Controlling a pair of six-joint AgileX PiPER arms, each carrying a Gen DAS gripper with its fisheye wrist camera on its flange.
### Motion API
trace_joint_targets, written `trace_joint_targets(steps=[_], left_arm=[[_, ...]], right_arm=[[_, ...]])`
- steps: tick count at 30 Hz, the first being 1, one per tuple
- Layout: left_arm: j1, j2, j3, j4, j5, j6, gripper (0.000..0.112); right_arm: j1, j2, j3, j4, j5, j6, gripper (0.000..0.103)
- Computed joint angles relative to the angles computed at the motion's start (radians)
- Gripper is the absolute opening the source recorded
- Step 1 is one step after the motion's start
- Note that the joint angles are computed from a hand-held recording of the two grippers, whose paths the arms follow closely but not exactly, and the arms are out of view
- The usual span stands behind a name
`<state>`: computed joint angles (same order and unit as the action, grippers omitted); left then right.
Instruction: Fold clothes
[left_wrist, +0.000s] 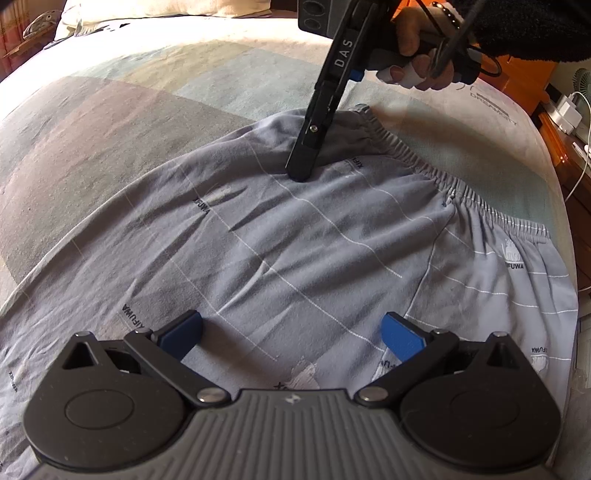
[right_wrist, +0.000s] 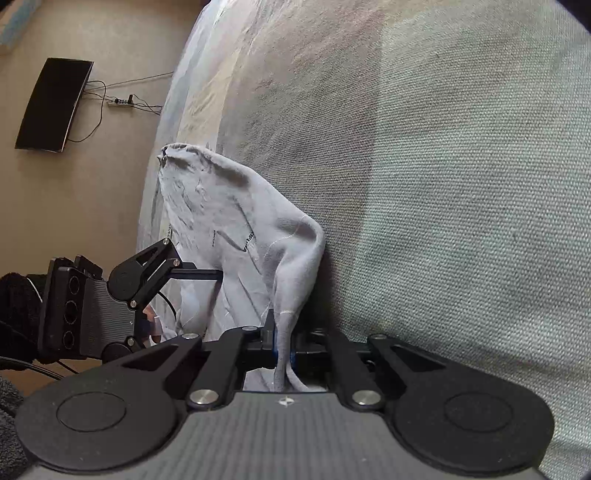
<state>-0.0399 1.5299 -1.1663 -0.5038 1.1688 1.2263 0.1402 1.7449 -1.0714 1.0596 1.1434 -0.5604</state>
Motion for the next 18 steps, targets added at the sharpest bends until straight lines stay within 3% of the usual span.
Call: trace_joint_targets(steps=[4, 9, 14, 18], left_arm=[[-0.001, -0.009, 0.011, 0.002, -0.010, 0.000, 0.102], [-0.007, -0.014, 0.011, 0.011, -0.012, -0.009, 0.102], [-0.018, -0.017, -0.001, 0.032, -0.008, -0.027, 0.102], [-0.023, -0.039, 0.009, 0.056, -0.034, -0.023, 0.102]], right_arm=[[0.128, -0.077, -0.061, -0.189, -0.101, 0.173, 0.005], [0.329, -0.143, -0.129, -0.536, -0.202, 0.468, 0.005], [0.570, -0.134, -0.217, -0.957, -0.192, 0.728, 0.007], [0.650, -0.105, -0.262, -1.093, -0.163, 0.812, 0.007]])
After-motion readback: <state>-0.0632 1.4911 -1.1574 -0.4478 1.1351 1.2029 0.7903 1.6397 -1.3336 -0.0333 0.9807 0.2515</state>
